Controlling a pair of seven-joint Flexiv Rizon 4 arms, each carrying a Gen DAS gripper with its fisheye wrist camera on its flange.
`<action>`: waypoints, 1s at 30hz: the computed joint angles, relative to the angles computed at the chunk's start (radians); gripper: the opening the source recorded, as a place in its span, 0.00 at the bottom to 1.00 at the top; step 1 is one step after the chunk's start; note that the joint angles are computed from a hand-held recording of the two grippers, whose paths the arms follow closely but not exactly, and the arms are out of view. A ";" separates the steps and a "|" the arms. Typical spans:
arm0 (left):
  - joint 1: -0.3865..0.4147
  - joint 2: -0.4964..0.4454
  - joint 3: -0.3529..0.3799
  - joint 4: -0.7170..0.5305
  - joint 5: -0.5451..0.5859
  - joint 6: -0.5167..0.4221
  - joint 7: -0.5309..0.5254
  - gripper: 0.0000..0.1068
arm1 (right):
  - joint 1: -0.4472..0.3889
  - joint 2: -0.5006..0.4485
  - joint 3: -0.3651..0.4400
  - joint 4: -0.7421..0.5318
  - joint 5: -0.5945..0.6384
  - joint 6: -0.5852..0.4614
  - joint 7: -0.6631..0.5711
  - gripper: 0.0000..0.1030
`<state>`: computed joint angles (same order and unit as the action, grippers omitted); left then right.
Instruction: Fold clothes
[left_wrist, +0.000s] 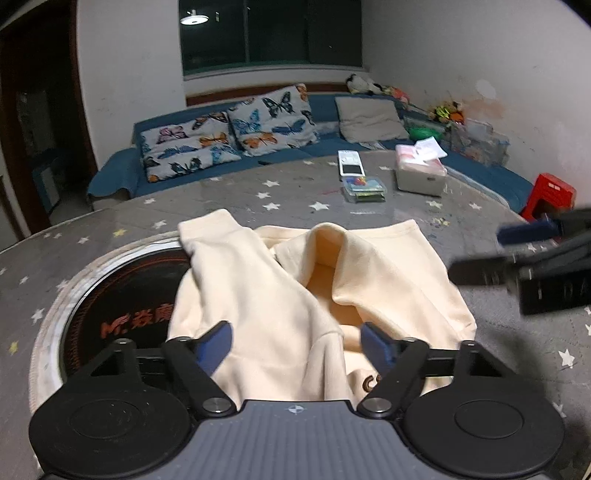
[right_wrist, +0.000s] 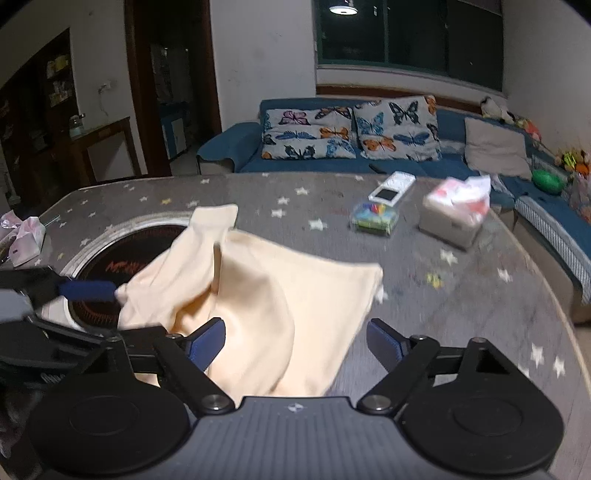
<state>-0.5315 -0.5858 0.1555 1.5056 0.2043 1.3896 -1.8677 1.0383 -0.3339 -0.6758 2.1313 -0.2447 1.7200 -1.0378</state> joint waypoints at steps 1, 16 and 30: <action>0.013 -0.006 -0.017 -0.004 -0.005 0.000 0.018 0.59 | -0.048 -0.005 0.052 -0.025 -0.007 -0.009 -0.011 0.79; 0.088 0.015 -0.100 0.111 -0.157 0.125 0.164 0.09 | -0.459 -0.210 0.512 -0.375 -0.209 -0.172 -0.040 0.46; 0.016 0.078 0.021 0.227 -0.213 0.210 0.086 0.08 | -0.244 -0.196 0.152 -0.243 -0.261 -0.025 0.171 0.06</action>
